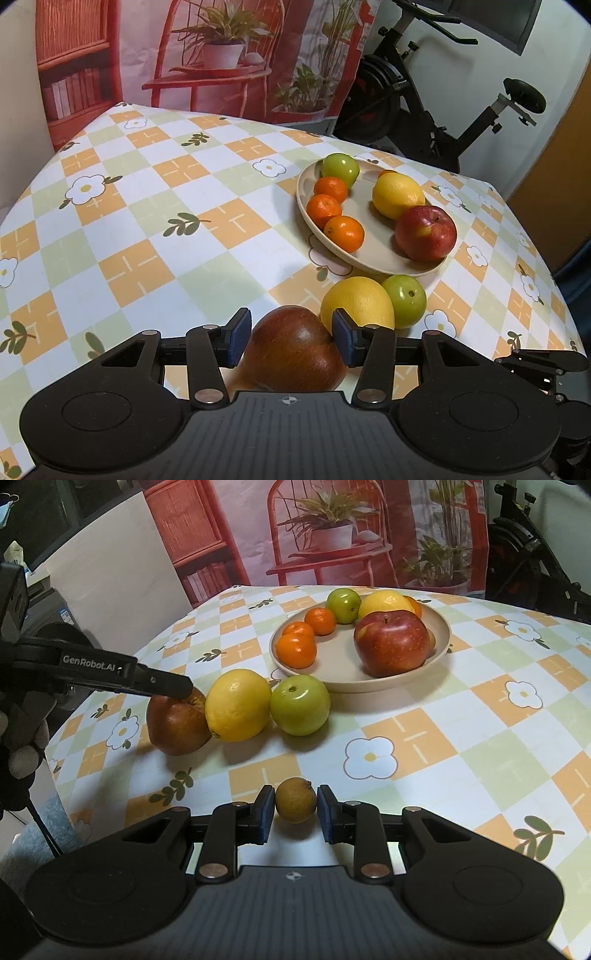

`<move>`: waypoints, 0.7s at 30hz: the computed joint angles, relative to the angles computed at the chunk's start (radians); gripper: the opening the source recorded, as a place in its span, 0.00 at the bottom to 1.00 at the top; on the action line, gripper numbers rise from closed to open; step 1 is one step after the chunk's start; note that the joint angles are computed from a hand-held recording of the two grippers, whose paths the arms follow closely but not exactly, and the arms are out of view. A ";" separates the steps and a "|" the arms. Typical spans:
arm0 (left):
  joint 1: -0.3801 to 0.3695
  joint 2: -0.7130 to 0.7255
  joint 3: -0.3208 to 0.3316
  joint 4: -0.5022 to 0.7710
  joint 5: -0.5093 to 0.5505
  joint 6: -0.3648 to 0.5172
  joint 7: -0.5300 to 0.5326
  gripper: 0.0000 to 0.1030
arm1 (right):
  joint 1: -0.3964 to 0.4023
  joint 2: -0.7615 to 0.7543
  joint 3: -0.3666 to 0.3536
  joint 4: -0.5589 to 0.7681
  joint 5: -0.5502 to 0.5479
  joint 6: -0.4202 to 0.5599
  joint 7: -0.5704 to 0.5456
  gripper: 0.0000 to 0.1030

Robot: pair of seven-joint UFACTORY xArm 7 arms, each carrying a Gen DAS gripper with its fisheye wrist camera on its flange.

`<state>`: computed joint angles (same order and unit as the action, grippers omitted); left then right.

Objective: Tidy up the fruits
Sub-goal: 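Close the left gripper on the dark red apple and lift it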

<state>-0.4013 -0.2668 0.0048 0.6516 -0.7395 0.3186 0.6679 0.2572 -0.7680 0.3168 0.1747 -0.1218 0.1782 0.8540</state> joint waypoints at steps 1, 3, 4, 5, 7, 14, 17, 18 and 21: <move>0.008 -0.005 -0.001 0.000 0.013 0.010 -0.009 0.50 | -0.002 0.000 0.002 0.000 0.000 -0.001 0.002 0.27; 0.019 -0.014 0.001 0.000 0.029 0.032 -0.023 0.51 | -0.003 -0.002 0.003 -0.001 -0.001 -0.003 0.004 0.27; 0.023 -0.021 0.006 -0.003 0.033 0.045 -0.027 0.51 | -0.005 -0.004 0.004 -0.002 -0.002 -0.003 0.006 0.27; 0.028 -0.029 0.009 -0.006 0.037 0.057 -0.031 0.52 | -0.006 -0.005 0.005 -0.003 -0.002 -0.004 0.007 0.27; 0.041 -0.047 0.010 -0.017 0.054 0.072 -0.044 0.53 | -0.007 -0.009 0.004 -0.004 -0.003 -0.005 0.008 0.27; 0.087 -0.124 0.016 -0.070 0.174 0.100 -0.116 0.55 | -0.010 -0.023 0.011 -0.006 -0.007 -0.002 0.015 0.27; 0.085 -0.139 0.039 -0.084 0.187 0.110 -0.121 0.55 | -0.011 -0.020 0.013 -0.003 -0.009 -0.002 0.016 0.27; 0.084 -0.142 0.043 -0.087 0.190 0.109 -0.121 0.56 | -0.011 -0.020 0.013 -0.003 -0.009 -0.002 0.017 0.27; 0.079 -0.146 0.048 -0.093 0.195 0.101 -0.120 0.56 | -0.013 -0.016 0.017 0.001 -0.012 -0.002 0.018 0.27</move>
<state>-0.3225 -0.4128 0.0525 0.5584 -0.5443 0.4195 0.5475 0.2440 -0.7840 0.3335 0.1758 -0.1342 0.1766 0.8719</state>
